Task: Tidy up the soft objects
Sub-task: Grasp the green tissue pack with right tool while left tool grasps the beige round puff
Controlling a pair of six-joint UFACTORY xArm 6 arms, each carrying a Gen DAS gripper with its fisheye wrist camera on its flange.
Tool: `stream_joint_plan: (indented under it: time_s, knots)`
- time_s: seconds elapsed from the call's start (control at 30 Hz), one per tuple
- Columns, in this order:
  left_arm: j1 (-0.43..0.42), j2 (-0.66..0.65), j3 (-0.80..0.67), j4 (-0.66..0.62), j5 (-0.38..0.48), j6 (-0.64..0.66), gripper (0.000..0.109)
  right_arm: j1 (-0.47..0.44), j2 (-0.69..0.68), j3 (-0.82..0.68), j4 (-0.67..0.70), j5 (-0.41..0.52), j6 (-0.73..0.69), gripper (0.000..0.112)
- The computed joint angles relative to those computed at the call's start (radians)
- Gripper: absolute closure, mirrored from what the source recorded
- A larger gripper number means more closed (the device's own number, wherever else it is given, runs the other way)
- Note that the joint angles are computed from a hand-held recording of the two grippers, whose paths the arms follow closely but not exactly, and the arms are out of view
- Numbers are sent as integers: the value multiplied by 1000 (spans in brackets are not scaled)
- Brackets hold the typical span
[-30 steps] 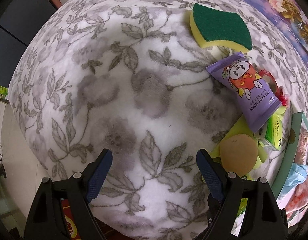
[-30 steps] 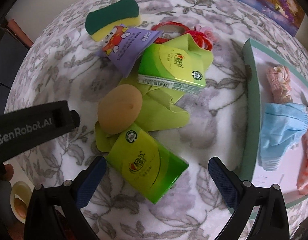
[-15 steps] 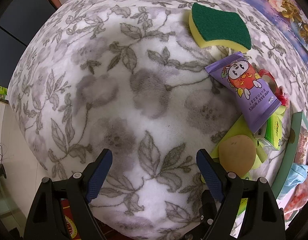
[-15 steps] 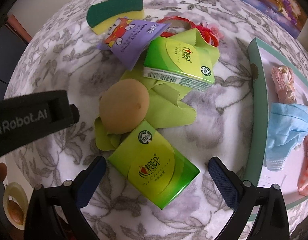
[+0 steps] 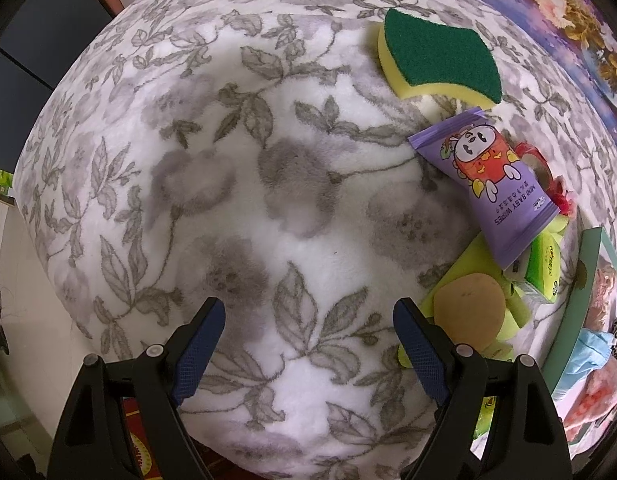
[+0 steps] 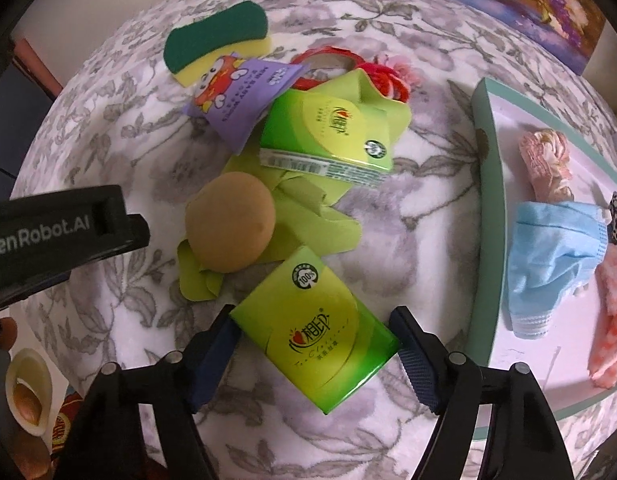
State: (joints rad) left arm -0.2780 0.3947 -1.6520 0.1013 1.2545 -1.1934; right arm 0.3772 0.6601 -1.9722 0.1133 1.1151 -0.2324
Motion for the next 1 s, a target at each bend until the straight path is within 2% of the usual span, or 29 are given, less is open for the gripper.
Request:
stream_joint_plan:
  time_s: [0.43, 0.8, 1.0]
  knots:
    - [-2, -16, 0, 7, -25, 4, 22, -67, -15, -32, 58, 12, -41, 34]
    - [-20, 38, -95, -13, -42, 52, 22, -119, -9, -107, 74, 20, -3, 34]
    - [-33, 90, -169, -32, -52, 88, 22, -143, -22, -99, 67, 1, -5, 34]
